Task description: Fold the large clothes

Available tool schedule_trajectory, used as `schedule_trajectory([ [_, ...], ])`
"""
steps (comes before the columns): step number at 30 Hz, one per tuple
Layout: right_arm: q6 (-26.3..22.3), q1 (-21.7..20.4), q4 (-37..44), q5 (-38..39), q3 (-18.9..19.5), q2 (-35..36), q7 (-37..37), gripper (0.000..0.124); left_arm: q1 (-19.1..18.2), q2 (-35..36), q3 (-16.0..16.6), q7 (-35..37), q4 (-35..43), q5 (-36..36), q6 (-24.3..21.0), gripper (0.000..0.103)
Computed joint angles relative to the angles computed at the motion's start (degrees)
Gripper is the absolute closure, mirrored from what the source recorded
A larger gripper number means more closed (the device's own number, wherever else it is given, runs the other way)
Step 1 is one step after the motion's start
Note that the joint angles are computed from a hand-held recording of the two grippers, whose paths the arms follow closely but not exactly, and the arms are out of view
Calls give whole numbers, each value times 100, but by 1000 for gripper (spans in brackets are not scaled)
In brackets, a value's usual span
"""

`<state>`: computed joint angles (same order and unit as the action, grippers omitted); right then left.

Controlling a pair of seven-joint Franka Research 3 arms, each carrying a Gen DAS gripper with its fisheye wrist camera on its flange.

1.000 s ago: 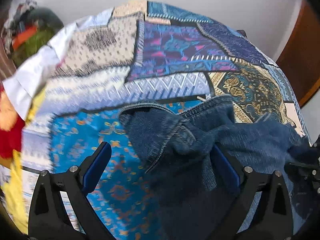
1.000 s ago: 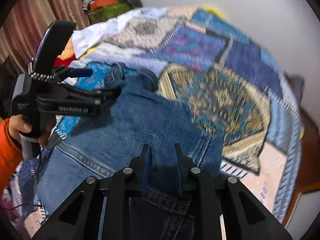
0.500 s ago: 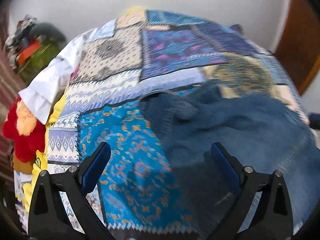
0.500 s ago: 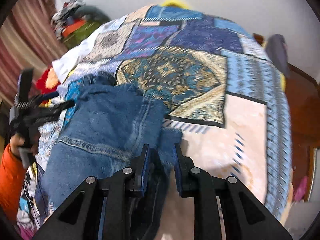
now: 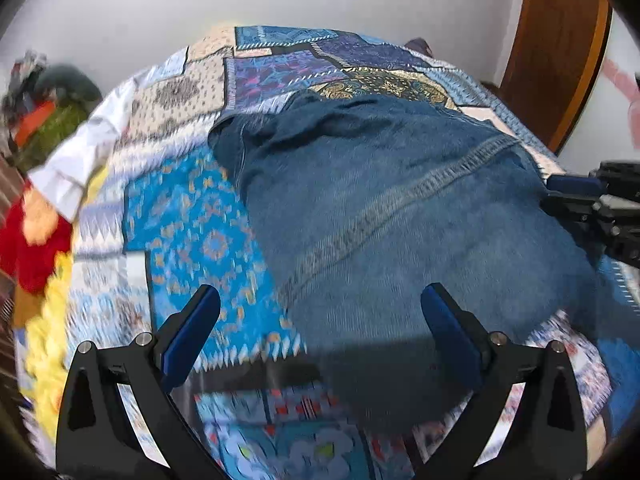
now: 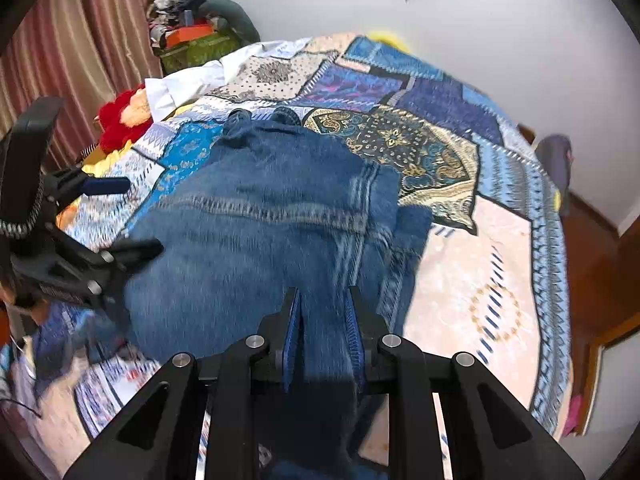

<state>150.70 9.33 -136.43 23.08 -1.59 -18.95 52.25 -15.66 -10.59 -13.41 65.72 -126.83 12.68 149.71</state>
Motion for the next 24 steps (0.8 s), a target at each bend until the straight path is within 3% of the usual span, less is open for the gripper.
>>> schedule_trajectory([
  [2,72,-56,-226,-55,-3,-194,-7,95,-52,-260,111,64,-270,-365,-10,0],
  [4,131,-313,-389,-392,139,-303,376,58,-70,-472,191,71,-520,-594,55,0],
  [5,82,-464,-404,-618,222,-304,647,27,-34,-579,185,-37,-627,-603,29,0],
  [6,75,-499,-467,-598,139,-324,754,22,1,-646,193,-102,-682,-601,-74,0],
  [12,-1370,-498,106,465,-598,-57,739,22,296,-949,201,-454,-935,-271,-604,0],
  [17,-1539,-653,523,704,-496,132,907,22,376,-1058,355,-603,-863,-315,-426,0],
  [20,-1683,-566,897,1013,-490,370,732,22,185,-824,601,-285,-589,-913,-180,0],
  [24,-2063,-520,1589,1310,-427,1030,660,22,-202,-188,980,667,-64,-2541,-52,0],
])
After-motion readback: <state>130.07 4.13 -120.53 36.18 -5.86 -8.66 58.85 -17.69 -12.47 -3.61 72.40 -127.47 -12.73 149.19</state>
